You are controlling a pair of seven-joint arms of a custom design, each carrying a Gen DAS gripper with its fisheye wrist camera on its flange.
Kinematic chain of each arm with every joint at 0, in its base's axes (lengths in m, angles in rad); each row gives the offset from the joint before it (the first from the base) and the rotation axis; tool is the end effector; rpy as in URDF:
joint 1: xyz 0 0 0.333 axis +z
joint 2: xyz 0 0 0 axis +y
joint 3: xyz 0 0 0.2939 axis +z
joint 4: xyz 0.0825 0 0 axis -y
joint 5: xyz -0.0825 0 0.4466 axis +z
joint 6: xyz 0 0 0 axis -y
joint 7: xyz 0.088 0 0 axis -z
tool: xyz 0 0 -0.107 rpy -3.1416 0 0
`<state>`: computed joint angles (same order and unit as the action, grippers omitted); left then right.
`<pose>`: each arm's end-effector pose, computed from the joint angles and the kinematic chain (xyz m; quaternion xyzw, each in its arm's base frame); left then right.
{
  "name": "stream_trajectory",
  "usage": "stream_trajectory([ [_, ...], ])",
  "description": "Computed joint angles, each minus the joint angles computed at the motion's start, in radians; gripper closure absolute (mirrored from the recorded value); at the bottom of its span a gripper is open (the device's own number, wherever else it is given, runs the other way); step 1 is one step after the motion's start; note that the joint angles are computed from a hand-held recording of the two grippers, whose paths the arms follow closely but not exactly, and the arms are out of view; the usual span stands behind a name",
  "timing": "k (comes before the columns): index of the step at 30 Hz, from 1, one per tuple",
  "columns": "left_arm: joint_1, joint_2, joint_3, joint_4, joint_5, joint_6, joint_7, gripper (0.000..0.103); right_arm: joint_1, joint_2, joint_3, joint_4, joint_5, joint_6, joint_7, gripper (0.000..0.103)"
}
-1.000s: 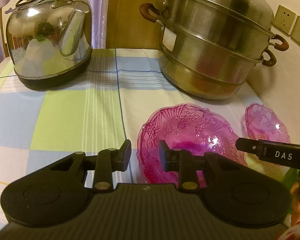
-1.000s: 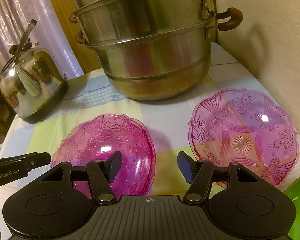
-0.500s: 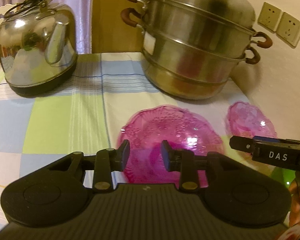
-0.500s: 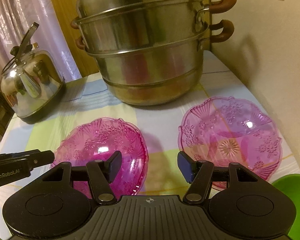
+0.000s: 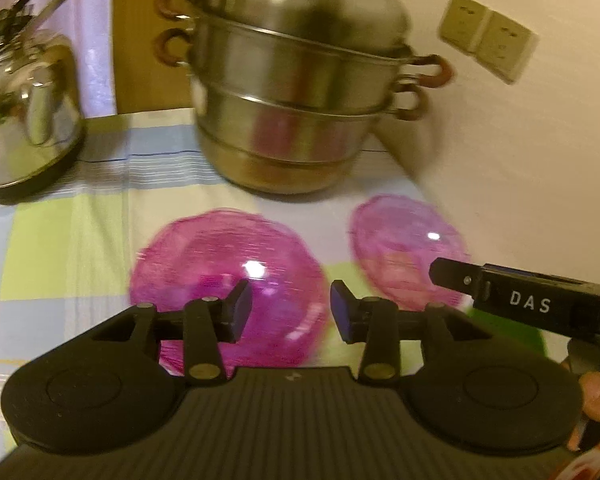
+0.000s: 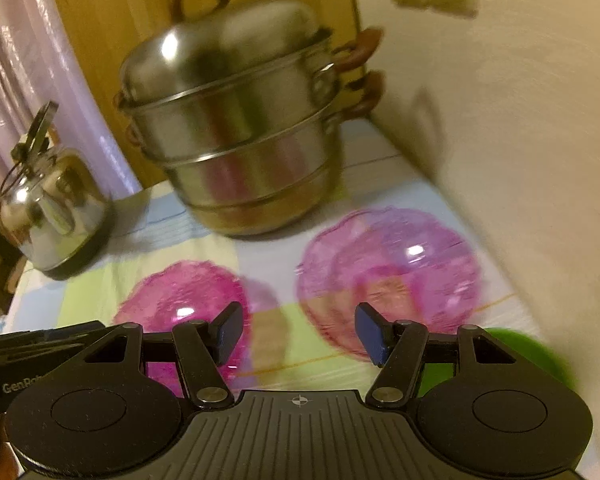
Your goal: Organize plates and bowls
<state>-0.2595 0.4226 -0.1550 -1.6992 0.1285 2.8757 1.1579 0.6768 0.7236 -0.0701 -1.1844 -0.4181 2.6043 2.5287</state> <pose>0.6949 -0.2987 0.3893 -0.6321 0.6803 -0.3412 0.1456 0.6753 0.5008 0.4019 -0.6440 0.6652 -0.1801 0.3322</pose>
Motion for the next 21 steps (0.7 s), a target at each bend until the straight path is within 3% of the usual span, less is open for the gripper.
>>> stream_trajectory([
  [7, 0.005, -0.001, -0.064, 0.007, -0.078, 0.013, 0.043, 0.054, 0.011, -0.179, -0.024, -0.22, -0.105, 0.002, 0.078, 0.041],
  [11, -0.019, 0.006, -0.063, 0.023, -0.083, 0.011, 0.047, 0.052, -0.007, -0.247, -0.01, -0.297, -0.161, -0.001, 0.11, 0.041],
  [21, -0.023, 0.094, -0.085, 0.126, -0.13, -0.001, 0.082, 0.052, -0.092, -0.291, 0.04, -0.352, -0.179, -0.003, 0.083, 0.041],
])
